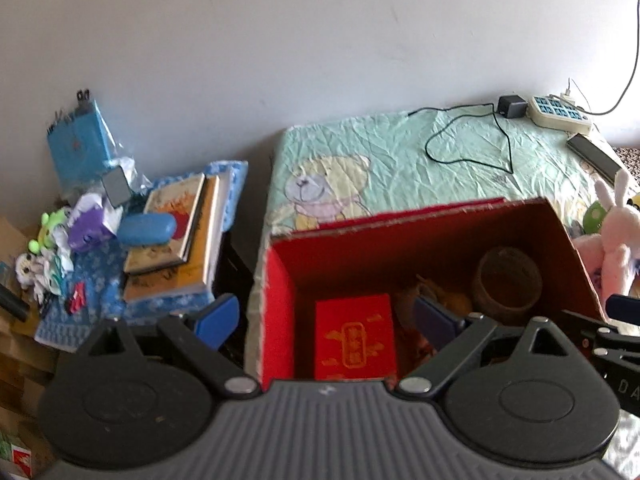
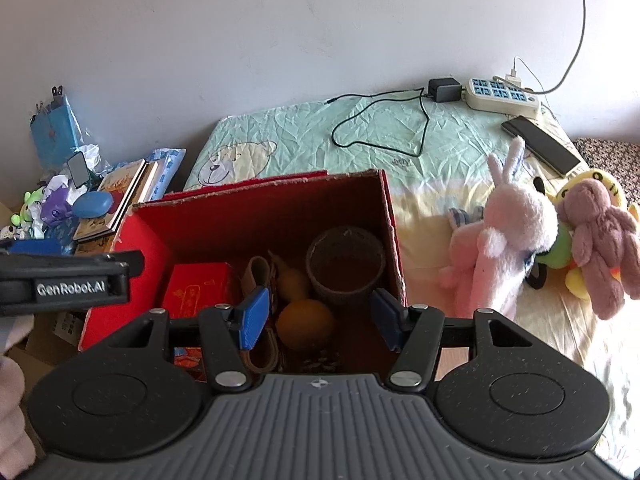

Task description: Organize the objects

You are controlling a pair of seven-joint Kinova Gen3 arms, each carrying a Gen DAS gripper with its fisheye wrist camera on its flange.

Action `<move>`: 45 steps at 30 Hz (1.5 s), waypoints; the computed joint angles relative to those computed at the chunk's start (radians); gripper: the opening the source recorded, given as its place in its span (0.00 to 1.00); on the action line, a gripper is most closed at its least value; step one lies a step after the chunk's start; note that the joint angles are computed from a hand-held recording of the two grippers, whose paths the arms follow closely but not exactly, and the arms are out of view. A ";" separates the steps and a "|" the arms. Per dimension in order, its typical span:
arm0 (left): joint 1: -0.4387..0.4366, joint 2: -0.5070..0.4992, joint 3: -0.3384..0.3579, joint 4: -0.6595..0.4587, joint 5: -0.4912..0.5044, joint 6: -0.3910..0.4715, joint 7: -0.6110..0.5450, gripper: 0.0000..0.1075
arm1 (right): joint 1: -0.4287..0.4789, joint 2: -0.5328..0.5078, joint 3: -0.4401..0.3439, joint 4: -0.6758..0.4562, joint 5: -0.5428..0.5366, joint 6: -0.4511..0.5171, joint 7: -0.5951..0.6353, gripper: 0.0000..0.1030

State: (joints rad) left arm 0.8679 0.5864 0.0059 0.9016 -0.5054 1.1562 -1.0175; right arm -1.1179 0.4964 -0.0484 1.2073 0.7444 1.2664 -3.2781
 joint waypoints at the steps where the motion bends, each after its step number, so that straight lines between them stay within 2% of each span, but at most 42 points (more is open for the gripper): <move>1: 0.001 -0.002 0.001 0.010 0.004 -0.003 0.005 0.88 | -0.002 -0.001 0.000 0.003 0.000 0.001 -0.004 0.59; 12: 0.025 -0.022 0.005 0.091 -0.016 -0.023 0.070 0.88 | -0.009 0.007 -0.007 0.012 -0.018 0.008 -0.036 0.59; 18: 0.016 -0.020 0.027 0.115 0.008 -0.023 0.071 0.88 | -0.009 0.014 -0.006 0.008 -0.027 0.009 -0.036 0.59; 45: 0.003 -0.009 0.036 0.126 0.054 -0.034 0.084 0.88 | -0.004 0.042 0.010 -0.031 -0.049 0.059 0.022 0.58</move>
